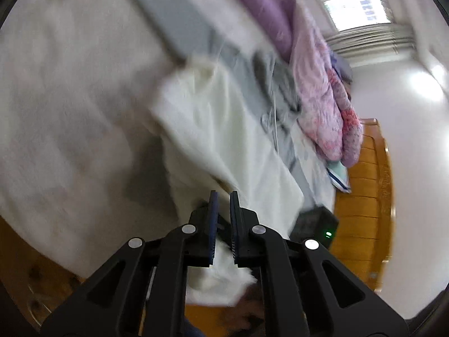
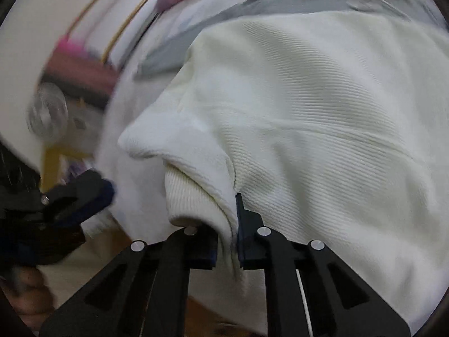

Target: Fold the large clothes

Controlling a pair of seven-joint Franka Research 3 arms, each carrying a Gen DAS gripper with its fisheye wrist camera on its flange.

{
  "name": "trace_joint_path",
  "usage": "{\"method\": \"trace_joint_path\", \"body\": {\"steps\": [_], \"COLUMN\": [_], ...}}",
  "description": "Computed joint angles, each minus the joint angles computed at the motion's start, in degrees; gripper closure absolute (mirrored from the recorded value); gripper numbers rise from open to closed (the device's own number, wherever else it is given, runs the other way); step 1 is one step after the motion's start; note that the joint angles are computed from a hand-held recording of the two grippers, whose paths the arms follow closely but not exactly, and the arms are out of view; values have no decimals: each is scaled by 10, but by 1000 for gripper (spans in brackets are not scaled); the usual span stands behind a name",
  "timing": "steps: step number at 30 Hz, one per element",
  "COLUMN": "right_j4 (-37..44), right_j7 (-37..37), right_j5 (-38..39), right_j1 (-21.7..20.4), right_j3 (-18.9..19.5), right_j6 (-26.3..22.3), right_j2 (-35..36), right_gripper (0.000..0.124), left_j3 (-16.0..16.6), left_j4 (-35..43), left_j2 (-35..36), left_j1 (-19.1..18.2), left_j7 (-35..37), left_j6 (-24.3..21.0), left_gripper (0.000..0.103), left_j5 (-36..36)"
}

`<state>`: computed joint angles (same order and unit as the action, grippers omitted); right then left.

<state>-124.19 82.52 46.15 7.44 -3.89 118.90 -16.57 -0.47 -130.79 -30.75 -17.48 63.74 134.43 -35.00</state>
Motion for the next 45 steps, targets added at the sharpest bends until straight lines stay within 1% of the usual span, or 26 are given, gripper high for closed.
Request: {"method": "trace_joint_path", "body": {"steps": [3,4,5,7,8,9,10,11,15,17,20,22,24,26,28,29,31,32,33,34,35,37,39,40,42,45], "right_j4": [-12,-14,-17,-22,-24,-25,-27,-30,-42,-43,-64,-84,-99,-114,-118,-118,-121,-120,-112,-96,-85,-67,-50,-40,-26,15], "right_j7": [32,40,50,61,67,69,73,81,116,129,162,183,193,208,193,187,189,187,183,178,178,190,203,208,184,113], "right_j5": [38,45,55,71,77,78,85,92,91,79,40,18,-25,-41,-57,-60,-58,-60,-63,-82,-99,-127,-141,-145,-136,-138], "right_j1": [-23,-30,-40,-58,-68,-77,-86,-97,-139,-161,-202,-223,-245,-261,-269,-270,-272,-272,-268,-268,-271,-280,-287,-288,-286,-269], "right_j3": [-30,-37,-48,-66,-75,-82,-90,-100,-125,-138,-150,-152,-155,-157,-157,-154,-153,-152,-148,-145,-142,-140,-141,-140,-148,-142], "right_j6": [-8,-12,-16,-29,-34,-39,-41,-45,-47,-52,-55,-58,-72,-82,-92,-94,-105,-110,-110,-122,-131,-154,-170,-176,-178,-159], "right_j2": [-19,-24,-30,-43,-49,-56,-63,-71,-97,-101,-117,-126,-123,-121,-124,-127,-128,-125,-118,-108,-104,-97,-90,-83,-77,-53], "right_gripper": [115,115,115,115,115,115,115,115,115,115,115,115,115,115,115,115,115,115,113,107,105,89,86,86,87,87], "left_j3": [-25,-34,-40,-55,-62,-63,-64,-69,-99,-113,-143,-157,-168,-174,-176,-177,-178,-177,-177,-178,-178,-178,-179,-179,-179,-179], "left_j4": [15,24,35,73,84,94,108,122,180,216,288,316,331,346,335,333,312,312,308,302,296,309,321,319,316,316], "left_j2": [-2,4,14,52,73,91,113,138,210,246,314,341,360,379,379,380,369,371,367,365,361,372,381,379,377,376], "left_j1": [25,34,40,44,39,33,25,15,-9,-19,-33,-36,-39,-42,-37,-38,-37,-38,-38,-38,-39,-42,-45,-44,-43,-43], "left_j7": [-33,-51,-64,-77,-76,-77,-75,-70,-44,-26,-7,-2,-7,-22,-24,-32,-33,-38,-42,-44,-43,-40,-36,-36,-39,-39], "left_j6": [18,11,-4,-56,-58,-61,-66,-58,-19,-12,-24,-39,-50,-79,-89,-99,-92,-94,-97,-96,-94,-110,-131,-131,-128,-129], "left_gripper": [91,89,84,83,80,77,76,73,72,69,63,60,54,51,50,47,44,38,38,38,36,33,32,32,31,31], "left_j5": [55,82,109,162,171,168,155,139,110,94,96,95,110,132,130,138,145,152,155,158,163,183,208,208,203,203]}}
